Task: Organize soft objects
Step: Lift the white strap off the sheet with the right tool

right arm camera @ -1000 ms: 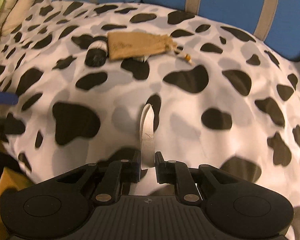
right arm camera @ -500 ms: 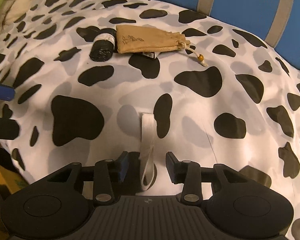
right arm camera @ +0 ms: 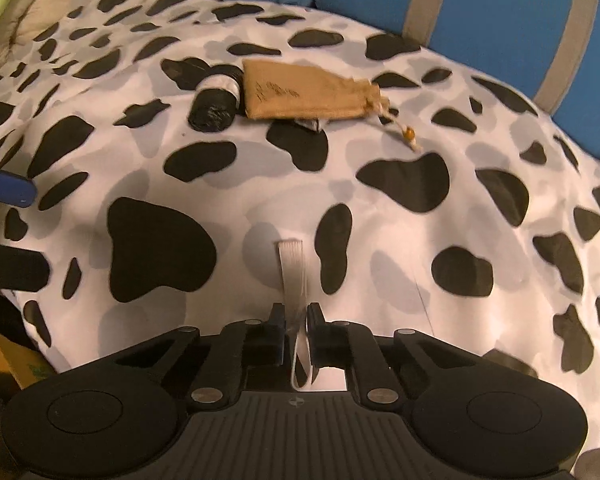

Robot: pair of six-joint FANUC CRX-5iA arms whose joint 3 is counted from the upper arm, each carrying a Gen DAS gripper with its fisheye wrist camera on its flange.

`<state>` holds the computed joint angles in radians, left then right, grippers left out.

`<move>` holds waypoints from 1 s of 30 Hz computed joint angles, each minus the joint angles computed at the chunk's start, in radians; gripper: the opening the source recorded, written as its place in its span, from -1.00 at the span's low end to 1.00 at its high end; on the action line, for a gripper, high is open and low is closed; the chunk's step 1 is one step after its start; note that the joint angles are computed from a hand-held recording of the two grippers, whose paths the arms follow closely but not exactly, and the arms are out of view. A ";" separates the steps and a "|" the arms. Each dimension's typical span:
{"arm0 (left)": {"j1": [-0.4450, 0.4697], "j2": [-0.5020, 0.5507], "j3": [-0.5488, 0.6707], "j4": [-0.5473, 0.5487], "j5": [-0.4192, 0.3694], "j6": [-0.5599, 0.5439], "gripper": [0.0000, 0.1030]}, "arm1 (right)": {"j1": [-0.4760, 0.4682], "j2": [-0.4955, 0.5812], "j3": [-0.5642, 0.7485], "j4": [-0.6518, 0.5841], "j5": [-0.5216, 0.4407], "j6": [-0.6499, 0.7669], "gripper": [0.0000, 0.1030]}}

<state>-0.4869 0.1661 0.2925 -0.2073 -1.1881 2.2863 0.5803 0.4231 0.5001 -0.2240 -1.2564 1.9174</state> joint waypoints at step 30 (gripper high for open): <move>0.000 0.009 0.004 -0.003 -0.020 -0.004 0.40 | 0.019 0.036 0.018 0.044 -0.019 -0.076 -0.49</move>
